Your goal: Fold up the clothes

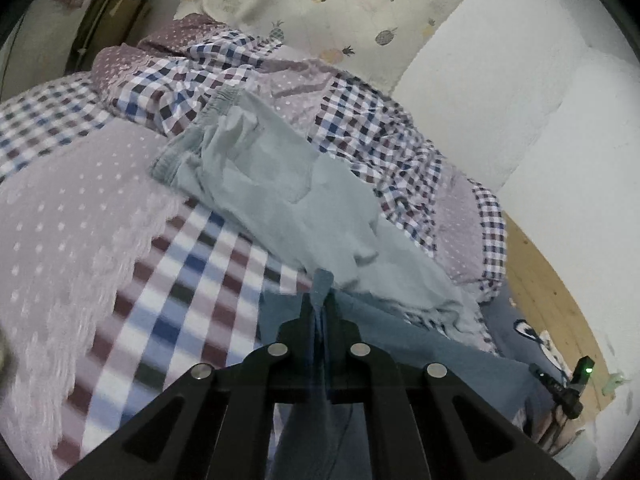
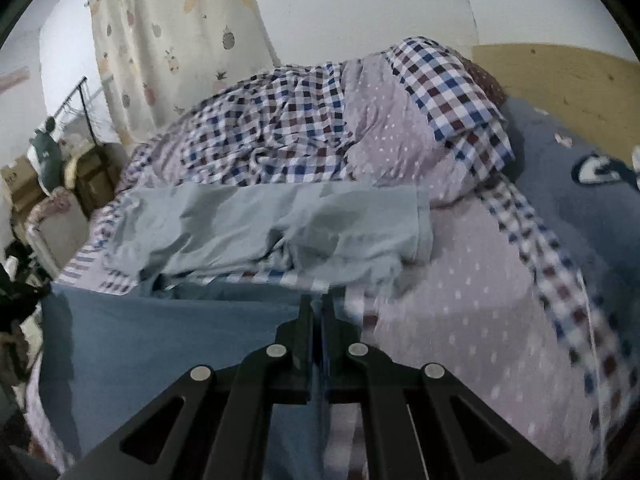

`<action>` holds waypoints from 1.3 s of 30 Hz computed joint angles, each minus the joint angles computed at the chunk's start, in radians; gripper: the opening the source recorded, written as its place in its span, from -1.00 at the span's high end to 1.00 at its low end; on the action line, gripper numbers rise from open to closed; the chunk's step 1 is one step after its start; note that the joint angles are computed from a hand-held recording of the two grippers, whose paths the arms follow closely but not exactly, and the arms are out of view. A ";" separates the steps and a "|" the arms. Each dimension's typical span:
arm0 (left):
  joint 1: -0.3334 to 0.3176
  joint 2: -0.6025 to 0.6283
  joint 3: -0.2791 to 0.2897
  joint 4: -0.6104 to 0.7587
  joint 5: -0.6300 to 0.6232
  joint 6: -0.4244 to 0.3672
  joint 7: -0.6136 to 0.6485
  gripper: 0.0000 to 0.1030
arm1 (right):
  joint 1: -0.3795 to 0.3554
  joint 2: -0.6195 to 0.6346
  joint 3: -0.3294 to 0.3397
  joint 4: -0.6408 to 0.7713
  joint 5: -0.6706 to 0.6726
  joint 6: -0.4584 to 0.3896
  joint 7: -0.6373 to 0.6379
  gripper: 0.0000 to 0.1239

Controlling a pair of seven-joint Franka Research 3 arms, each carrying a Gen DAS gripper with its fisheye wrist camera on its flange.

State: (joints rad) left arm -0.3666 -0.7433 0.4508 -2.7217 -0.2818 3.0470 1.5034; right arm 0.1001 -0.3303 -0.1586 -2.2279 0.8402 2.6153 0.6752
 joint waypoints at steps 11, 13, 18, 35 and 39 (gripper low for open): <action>-0.213 0.390 0.192 0.320 -0.195 -0.037 0.136 0.97 | -0.019 0.351 0.117 0.310 -0.337 0.157 0.288 1.00; -0.208 0.460 0.189 0.371 -0.208 -0.060 0.167 0.97 | -0.016 0.394 0.120 0.348 -0.448 0.167 0.365 1.00; -0.243 0.591 0.222 0.491 -0.369 -0.087 0.299 0.97 | -0.005 0.489 0.115 0.445 -0.592 0.176 0.482 1.00; -0.036 0.571 0.078 0.424 -0.487 -0.122 0.379 -0.62 | -0.014 0.458 0.057 0.407 -0.842 0.094 0.871 0.08; 0.027 0.309 0.050 0.208 -0.612 -0.141 0.447 -0.62 | -0.097 0.232 0.068 0.173 -0.397 0.049 0.592 -0.13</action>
